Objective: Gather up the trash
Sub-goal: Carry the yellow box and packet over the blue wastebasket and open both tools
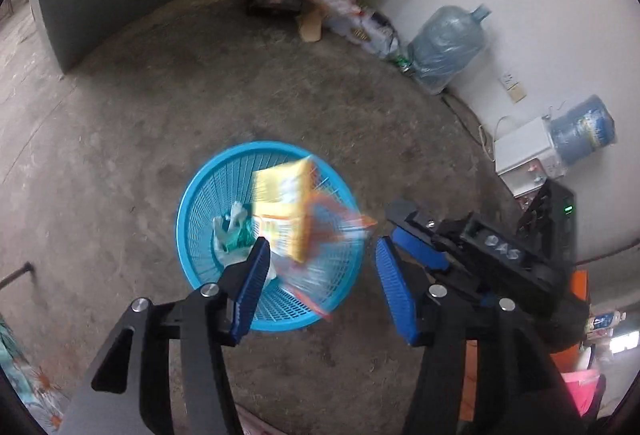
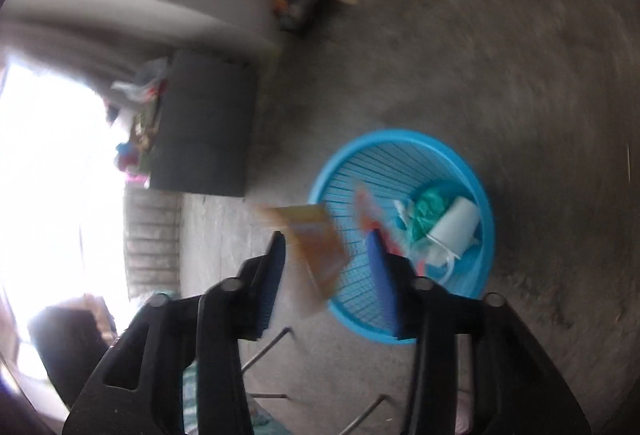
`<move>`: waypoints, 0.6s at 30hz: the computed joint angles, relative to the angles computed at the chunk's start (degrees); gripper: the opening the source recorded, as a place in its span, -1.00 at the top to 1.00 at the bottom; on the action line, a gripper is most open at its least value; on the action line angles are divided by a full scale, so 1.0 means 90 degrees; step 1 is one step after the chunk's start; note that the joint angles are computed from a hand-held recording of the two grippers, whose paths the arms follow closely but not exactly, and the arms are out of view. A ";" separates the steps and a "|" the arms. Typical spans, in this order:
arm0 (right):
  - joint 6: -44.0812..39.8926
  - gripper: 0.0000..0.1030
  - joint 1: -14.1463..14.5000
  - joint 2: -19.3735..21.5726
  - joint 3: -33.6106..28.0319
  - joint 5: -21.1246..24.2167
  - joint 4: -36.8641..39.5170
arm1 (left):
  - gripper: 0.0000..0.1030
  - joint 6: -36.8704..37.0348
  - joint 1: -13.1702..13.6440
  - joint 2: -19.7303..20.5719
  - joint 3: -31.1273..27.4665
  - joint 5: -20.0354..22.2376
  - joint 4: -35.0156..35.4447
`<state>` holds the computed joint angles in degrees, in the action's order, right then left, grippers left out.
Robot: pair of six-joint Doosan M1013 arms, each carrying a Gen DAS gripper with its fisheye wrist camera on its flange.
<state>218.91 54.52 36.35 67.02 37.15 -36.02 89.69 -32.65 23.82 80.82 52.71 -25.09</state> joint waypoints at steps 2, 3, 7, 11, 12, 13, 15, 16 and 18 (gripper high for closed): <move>0.0232 0.11 0.0031 -0.0046 0.0121 0.0065 0.0005 | -0.09 -0.0042 0.0060 -0.0037 0.0045 -0.0008 -0.0114; 0.0434 0.04 0.0062 -0.0084 0.0183 0.0018 -0.0157 | -0.15 -0.0041 0.0086 -0.0114 0.0107 -0.0093 -0.0199; 0.0399 -0.07 0.0231 -0.0237 0.0240 0.0265 -0.0446 | -0.23 0.0049 0.0146 -0.0355 0.0254 -0.0325 -0.0273; 0.0103 -0.12 0.0416 -0.0303 0.0084 0.0575 -0.0601 | -0.27 0.0262 0.0198 -0.0765 0.0473 -0.0463 -0.0432; -0.0052 -0.15 0.0469 -0.0298 -0.0007 0.0715 -0.0600 | -0.32 0.0267 0.0204 -0.0888 0.0542 -0.0508 -0.0410; -0.0225 -0.19 0.0513 -0.0273 -0.0133 0.0854 -0.0583 | -0.35 0.0240 0.0205 -0.1031 0.0628 -0.0568 -0.0352; -0.0780 -0.22 0.0617 -0.0180 -0.0500 0.1197 -0.0481 | -0.43 0.0278 0.0229 -0.1399 0.0869 -0.0719 -0.0318; -0.1036 -0.22 0.0656 -0.0129 -0.0664 0.1322 -0.0413 | -0.50 0.0257 0.0234 -0.1592 0.0999 -0.0810 -0.0266; -0.1705 -0.24 0.0764 0.0004 -0.1128 0.1617 -0.0236 | -0.53 0.0141 0.0242 -0.1948 0.1206 -0.0872 -0.0041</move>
